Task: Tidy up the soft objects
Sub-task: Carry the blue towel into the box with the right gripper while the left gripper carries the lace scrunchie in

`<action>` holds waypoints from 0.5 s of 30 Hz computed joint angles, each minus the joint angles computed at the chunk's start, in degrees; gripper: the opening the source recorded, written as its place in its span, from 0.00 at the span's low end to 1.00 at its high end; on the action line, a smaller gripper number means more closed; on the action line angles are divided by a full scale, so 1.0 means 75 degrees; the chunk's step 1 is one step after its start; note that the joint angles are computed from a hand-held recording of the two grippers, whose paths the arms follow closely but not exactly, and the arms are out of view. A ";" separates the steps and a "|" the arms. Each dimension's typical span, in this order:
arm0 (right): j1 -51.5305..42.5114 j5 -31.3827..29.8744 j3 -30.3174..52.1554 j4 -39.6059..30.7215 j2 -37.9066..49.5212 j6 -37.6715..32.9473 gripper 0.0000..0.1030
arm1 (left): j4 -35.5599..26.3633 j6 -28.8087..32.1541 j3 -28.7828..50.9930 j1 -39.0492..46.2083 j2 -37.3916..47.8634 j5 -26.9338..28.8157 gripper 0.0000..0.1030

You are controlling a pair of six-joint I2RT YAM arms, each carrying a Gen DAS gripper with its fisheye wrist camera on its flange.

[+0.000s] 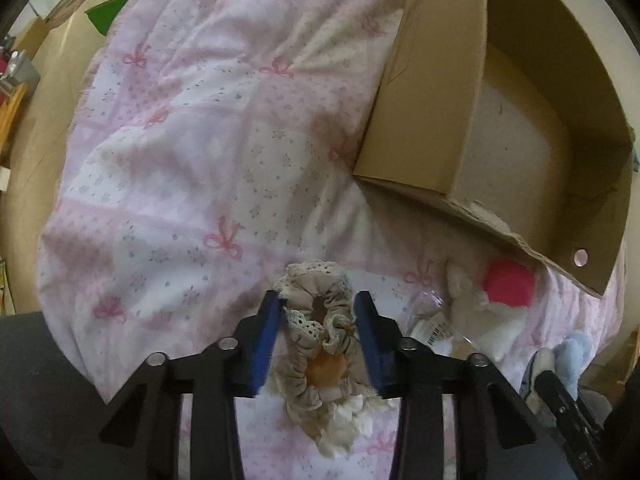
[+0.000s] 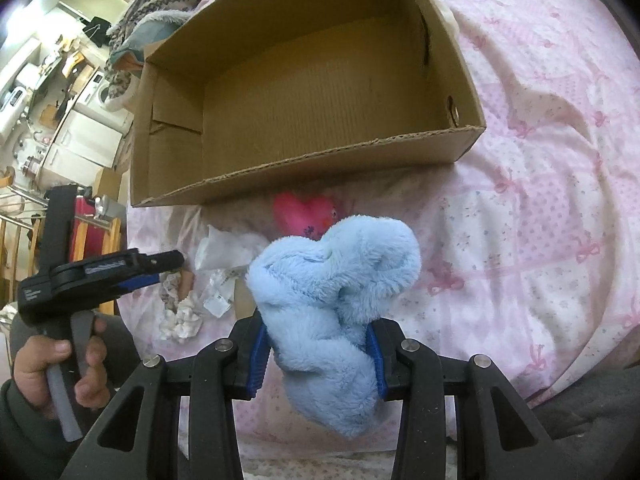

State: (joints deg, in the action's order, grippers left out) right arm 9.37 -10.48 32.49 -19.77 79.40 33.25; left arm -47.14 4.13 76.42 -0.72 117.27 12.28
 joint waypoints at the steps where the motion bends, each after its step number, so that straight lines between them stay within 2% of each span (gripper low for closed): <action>1: -0.0017 -0.0013 0.0029 0.0006 0.0052 -0.0020 0.41 | 0.0032 0.0004 0.0009 -0.0022 0.0030 -0.0013 0.22; 2: -0.0025 -0.0030 0.0049 0.0018 0.0092 -0.0030 0.41 | 0.0080 0.0001 0.0005 -0.0033 -0.0003 0.0014 0.16; 4: -0.0029 -0.0036 0.0092 0.0041 0.0161 -0.0047 0.41 | 0.0199 0.0081 -0.0107 0.0000 -0.0169 0.0101 0.14; 9: -0.0032 -0.0054 0.0057 0.0001 0.0020 -0.0133 0.41 | 0.0348 0.0275 -0.0375 0.0044 -0.1033 0.0266 0.13; 15: 0.0069 -0.0030 -0.0122 -0.0071 -0.0653 -0.0133 0.41 | 0.0556 0.0564 -0.1183 0.0306 -0.2601 0.0558 0.13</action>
State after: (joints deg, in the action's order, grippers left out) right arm 9.89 -10.70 31.57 -20.30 74.50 32.26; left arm -42.97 8.36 67.55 1.58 97.76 16.47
